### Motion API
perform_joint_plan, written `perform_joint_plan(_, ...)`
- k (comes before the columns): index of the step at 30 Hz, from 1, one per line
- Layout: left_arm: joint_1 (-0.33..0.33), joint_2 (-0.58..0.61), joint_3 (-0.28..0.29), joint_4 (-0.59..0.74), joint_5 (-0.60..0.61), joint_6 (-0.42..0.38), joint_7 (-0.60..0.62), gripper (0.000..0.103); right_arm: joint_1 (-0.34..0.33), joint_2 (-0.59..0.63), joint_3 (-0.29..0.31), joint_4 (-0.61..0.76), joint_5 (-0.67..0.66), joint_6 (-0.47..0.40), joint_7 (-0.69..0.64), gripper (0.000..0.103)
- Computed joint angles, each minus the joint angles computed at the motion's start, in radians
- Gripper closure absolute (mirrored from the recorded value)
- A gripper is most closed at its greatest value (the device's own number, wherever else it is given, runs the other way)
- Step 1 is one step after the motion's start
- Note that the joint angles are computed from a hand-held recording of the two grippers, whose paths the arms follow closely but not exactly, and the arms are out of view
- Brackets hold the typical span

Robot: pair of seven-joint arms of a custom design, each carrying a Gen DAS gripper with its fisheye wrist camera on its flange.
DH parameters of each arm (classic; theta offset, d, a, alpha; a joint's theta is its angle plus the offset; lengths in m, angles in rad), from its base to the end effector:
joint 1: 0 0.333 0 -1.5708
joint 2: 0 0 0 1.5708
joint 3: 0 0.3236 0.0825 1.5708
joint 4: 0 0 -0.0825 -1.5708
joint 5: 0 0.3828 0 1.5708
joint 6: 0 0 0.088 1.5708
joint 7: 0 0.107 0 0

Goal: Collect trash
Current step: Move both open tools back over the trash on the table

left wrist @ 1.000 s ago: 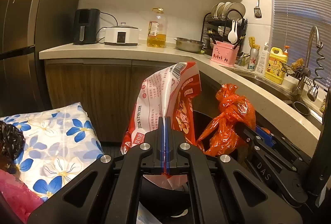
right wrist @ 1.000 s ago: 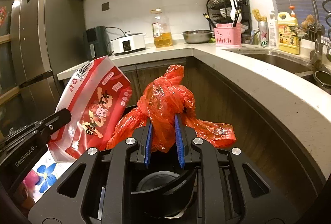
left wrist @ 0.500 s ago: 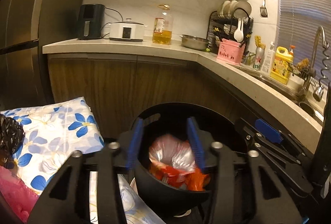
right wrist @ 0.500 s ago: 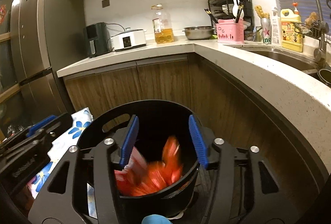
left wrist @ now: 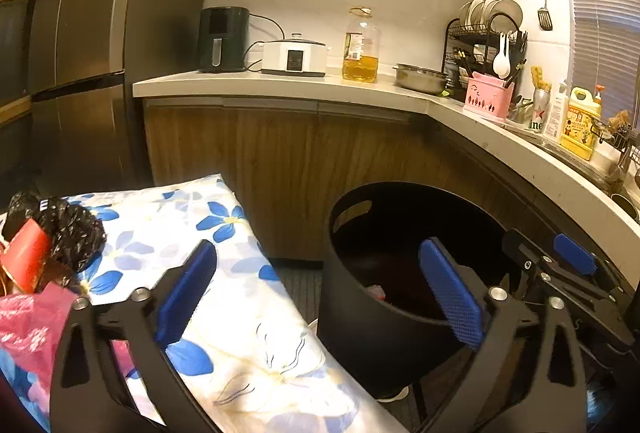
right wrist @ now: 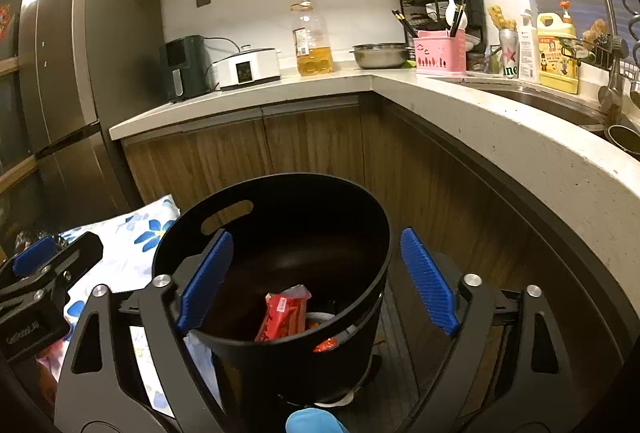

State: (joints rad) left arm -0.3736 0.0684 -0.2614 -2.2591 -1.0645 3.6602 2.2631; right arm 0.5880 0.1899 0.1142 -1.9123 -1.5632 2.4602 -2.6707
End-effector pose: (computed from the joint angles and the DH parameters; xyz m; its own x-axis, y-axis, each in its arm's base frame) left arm 0.4857 -0.2141 0.4584 -0.0990 -0.9907 0.0931 -0.4353 -0.0410 -0.8993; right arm 0.4852 0.4069 0.4429 -0.1057 -0.9863 -0.1269 -0.3990 0.1589 -0.9031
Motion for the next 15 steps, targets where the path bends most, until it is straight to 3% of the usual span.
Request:
perform_joint_plan(4, -0.002, -0.029, -0.006, -0.035, -0.016, 0.014, 0.000, 0.006, 0.009, -0.016, 0.008, -0.013, 0.008, -0.016, 0.002, 0.010)
perform_joint_plan(15, 0.011, -0.123, -0.036, -0.145, -0.030, 0.049, -0.040, 0.006, 0.029, -0.060, 0.040, -0.051, 0.035, -0.089, -0.001, 0.009)
